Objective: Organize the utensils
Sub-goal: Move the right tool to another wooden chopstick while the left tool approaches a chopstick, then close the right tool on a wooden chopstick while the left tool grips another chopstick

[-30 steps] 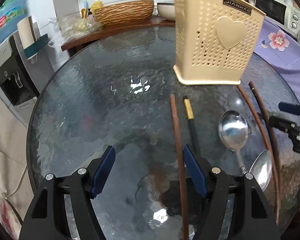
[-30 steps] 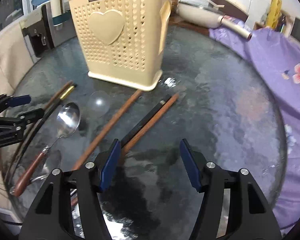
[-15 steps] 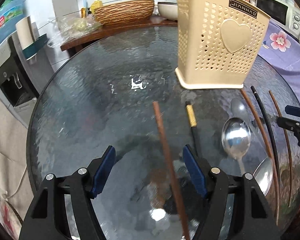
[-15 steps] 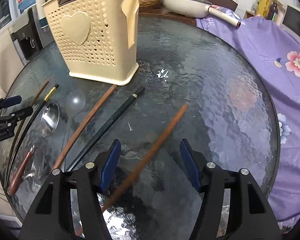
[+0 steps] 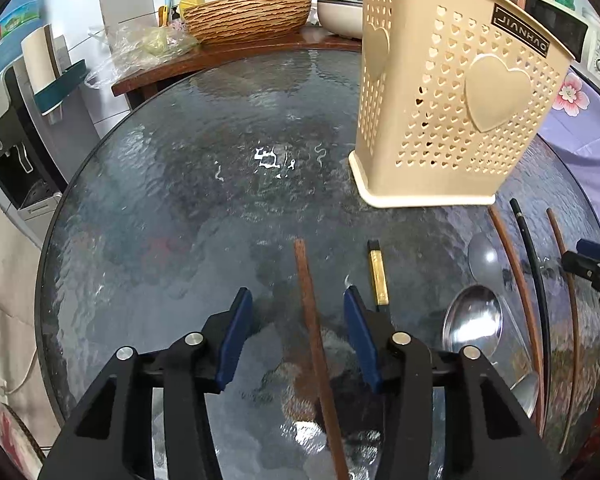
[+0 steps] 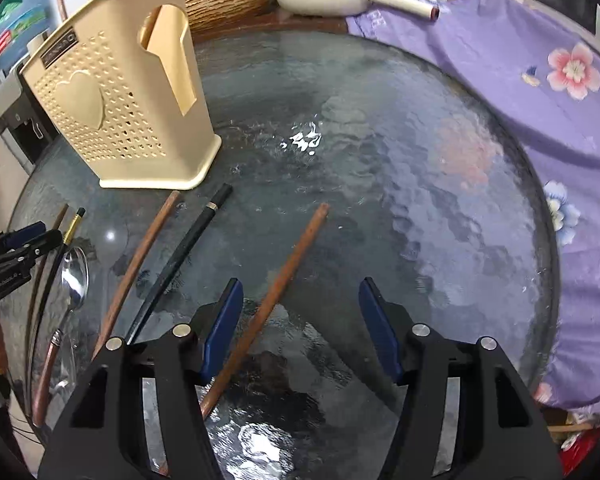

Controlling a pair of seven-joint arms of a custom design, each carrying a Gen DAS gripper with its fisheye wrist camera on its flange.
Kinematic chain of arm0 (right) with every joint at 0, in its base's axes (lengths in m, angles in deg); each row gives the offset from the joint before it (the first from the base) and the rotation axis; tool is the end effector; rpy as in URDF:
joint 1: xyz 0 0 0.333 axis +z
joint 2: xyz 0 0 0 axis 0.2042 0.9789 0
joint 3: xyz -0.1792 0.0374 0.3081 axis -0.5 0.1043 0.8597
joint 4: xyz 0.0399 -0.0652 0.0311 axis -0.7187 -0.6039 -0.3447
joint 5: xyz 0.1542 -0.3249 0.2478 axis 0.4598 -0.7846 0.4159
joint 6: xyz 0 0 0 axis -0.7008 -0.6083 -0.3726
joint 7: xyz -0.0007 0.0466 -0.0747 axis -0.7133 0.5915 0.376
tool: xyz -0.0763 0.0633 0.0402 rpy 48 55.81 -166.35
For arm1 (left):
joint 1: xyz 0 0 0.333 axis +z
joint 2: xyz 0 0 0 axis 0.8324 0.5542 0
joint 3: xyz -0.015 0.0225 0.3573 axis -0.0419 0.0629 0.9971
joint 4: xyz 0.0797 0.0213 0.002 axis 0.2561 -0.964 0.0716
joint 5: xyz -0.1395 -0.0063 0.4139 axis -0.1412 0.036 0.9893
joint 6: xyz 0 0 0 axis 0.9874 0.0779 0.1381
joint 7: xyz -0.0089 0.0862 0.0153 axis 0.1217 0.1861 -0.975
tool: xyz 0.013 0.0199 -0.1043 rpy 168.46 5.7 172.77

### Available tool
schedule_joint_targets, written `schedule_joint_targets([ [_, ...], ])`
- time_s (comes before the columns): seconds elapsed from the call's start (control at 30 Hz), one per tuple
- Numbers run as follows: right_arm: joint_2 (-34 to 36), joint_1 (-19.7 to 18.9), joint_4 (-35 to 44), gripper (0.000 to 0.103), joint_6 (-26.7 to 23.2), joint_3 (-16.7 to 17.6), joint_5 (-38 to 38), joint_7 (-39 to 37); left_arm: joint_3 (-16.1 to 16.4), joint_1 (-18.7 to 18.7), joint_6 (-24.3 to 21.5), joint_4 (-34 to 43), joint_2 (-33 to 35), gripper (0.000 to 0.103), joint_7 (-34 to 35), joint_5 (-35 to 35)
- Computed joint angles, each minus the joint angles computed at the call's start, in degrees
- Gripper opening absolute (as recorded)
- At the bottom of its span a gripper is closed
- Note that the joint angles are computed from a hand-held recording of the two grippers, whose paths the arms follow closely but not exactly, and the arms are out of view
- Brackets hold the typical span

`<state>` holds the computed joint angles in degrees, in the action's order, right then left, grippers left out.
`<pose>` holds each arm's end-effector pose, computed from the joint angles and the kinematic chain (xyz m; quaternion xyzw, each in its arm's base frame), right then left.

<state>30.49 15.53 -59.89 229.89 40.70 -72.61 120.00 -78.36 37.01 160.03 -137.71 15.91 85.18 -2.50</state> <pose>0.4633 0.0983 0.3018 -0.6296 0.7240 -0.1816 0.2156 0.4685 -0.3129 0.2913 -0.5649 0.7672 -0.2414 0.1845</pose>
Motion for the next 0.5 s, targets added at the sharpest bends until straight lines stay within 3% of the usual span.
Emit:
schedule_joint_targets([
  [0.17,1.8,1.5,2.5,0.041,-2.8,0.3,3.5,-1.9,0.2,-0.2,-0.5,0.9,0.8,0.04,1.6,-2.2],
  [0.37,3.0,4.2,4.7,0.032,-6.3,0.2,9.3,-6.8,0.6,-0.2,-0.1,2.1,1.8,0.026,5.7,-7.4],
  [0.5,3.9,5.2,5.8,0.024,-6.4,-0.5,10.4,-8.6,1.6,-2.0,-1.0,3.0,2.3,0.019,7.3,-8.5],
])
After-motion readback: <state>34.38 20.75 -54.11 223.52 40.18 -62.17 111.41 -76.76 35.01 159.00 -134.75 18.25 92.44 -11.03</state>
